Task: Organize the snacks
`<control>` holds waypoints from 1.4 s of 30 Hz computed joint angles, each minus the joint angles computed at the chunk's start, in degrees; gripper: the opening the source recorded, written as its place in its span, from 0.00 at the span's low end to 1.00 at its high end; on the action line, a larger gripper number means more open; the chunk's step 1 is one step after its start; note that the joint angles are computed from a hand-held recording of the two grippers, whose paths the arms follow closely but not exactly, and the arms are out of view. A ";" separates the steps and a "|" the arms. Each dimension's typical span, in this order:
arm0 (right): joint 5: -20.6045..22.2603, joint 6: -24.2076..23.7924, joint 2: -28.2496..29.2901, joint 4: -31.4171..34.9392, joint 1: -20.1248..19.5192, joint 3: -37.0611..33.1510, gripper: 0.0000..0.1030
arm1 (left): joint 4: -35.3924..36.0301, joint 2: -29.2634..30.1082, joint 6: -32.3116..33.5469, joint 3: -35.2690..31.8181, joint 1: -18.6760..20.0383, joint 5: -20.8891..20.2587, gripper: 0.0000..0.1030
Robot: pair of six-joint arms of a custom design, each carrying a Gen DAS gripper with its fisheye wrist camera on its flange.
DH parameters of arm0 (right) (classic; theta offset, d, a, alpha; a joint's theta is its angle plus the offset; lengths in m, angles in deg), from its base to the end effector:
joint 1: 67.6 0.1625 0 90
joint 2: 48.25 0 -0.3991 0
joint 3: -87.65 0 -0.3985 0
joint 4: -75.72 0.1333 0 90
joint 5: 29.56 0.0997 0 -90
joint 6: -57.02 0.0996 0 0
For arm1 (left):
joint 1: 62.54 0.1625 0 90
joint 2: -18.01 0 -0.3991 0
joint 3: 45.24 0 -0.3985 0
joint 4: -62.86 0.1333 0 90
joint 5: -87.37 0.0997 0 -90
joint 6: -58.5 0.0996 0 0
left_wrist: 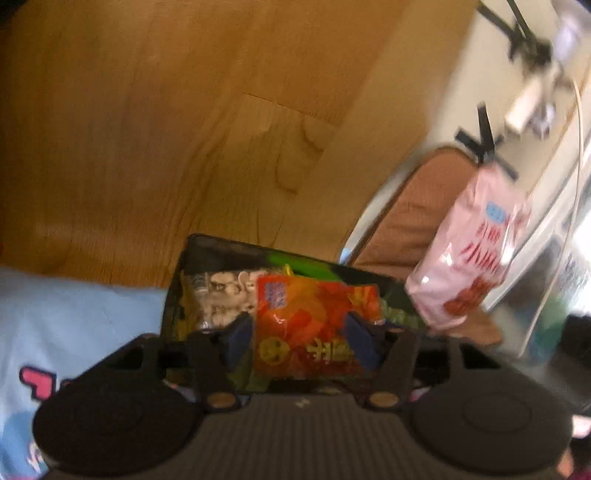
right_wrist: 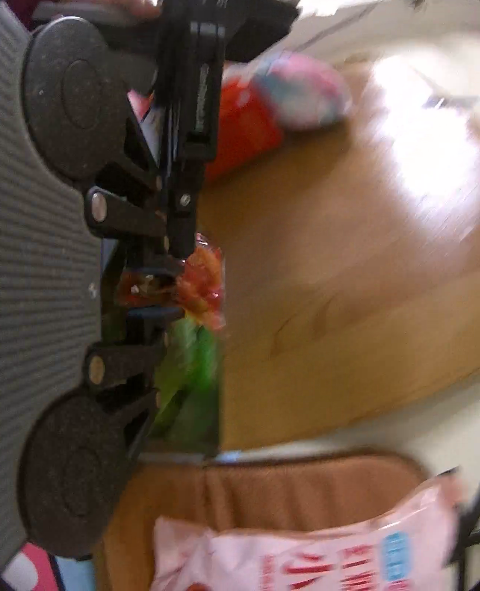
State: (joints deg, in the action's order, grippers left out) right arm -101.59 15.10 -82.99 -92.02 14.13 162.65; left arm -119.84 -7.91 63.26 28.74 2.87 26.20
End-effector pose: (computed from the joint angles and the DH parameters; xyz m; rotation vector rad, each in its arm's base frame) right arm 0.0517 -0.7844 0.1179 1.0010 -2.7660 1.0994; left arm -0.1503 -0.7643 0.0485 0.3864 2.5397 -1.1462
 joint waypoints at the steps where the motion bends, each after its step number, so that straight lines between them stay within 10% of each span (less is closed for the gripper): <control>1: 0.46 -0.35 0.43 -0.80 -0.24 -0.28 0.19 | -1.32 0.31 0.91 0.33 -0.17 0.09 0.63; 7: 4.44 2.40 0.43 -10.17 -2.16 2.34 0.52 | -6.39 -0.15 2.10 2.85 -1.39 4.29 0.64; 26: 7.05 4.92 -10.20 -24.39 -5.69 25.08 0.52 | -21.63 -3.07 1.91 26.28 -9.63 22.43 0.64; 42: 5.65 6.58 -13.43 -37.74 -9.71 38.76 0.52 | -32.16 0.52 2.76 32.28 -12.09 28.43 0.68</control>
State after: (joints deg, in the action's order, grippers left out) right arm -95.94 21.68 -96.42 -129.76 4.42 201.41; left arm -152.01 -7.39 66.02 61.02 -9.22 54.63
